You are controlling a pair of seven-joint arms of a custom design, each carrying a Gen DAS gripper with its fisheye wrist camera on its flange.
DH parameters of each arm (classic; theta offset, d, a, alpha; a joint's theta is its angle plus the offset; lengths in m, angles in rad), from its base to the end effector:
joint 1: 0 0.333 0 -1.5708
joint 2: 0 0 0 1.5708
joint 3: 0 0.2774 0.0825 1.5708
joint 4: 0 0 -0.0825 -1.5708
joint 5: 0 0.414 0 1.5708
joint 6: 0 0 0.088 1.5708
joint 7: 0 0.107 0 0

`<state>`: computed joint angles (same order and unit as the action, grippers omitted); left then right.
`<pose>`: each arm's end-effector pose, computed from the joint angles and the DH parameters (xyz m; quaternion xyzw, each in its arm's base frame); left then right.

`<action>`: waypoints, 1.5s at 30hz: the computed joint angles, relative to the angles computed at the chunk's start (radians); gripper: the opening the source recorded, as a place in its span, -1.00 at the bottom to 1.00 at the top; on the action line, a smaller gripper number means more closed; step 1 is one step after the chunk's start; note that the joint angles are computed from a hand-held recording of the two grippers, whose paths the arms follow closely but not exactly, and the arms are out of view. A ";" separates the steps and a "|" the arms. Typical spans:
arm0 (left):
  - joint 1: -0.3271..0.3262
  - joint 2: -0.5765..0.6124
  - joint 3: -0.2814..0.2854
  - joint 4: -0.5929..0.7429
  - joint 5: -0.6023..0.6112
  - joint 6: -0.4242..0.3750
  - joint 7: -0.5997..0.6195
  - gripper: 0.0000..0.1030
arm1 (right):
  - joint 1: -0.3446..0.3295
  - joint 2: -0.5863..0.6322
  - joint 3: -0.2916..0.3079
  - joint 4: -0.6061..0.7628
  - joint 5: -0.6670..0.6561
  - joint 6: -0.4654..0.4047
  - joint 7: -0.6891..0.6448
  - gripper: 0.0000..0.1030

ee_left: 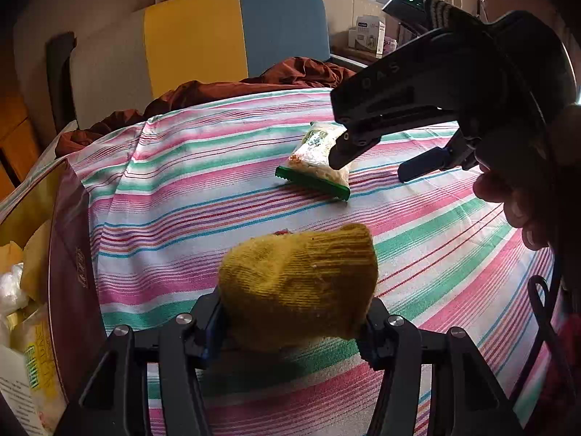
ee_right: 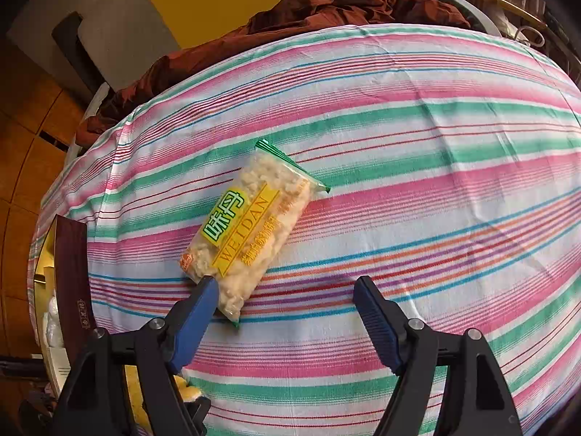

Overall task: Organize objects
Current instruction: 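Lift the glove with left while right grasps the WEIDAN cracker packet, then lift the WEIDAN packet with right while left carries the glove toward the tray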

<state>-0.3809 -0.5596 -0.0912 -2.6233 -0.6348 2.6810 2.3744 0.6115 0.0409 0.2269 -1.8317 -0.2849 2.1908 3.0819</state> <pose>0.4160 -0.1907 0.4469 -0.3549 0.8661 -0.3280 0.1277 0.4305 0.4613 0.4904 -0.4806 0.8539 -0.0537 0.1924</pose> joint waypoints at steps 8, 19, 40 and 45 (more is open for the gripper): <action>-0.014 -0.006 0.016 -0.009 -0.030 0.005 0.025 0.15 | -0.016 0.120 -0.029 0.150 0.008 -0.067 -0.021 0.70; -0.017 -0.006 0.024 -0.006 -0.058 -0.009 0.047 0.22 | 0.049 0.240 -0.047 0.349 -0.019 -0.307 -0.204 -0.02; -0.008 0.009 0.007 0.004 -0.054 -0.011 0.072 0.37 | 0.035 -0.130 0.038 -0.119 0.088 -0.147 -0.141 -0.02; -0.009 0.012 0.010 0.007 -0.053 -0.014 0.072 0.37 | 0.029 -0.114 0.037 -0.105 0.088 -0.138 -0.151 0.04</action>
<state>-0.3904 -0.5480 -0.0815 -2.6166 -0.6880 2.6669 2.4466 0.6401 -0.0733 0.2638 -1.9366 -0.1965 2.0526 2.9308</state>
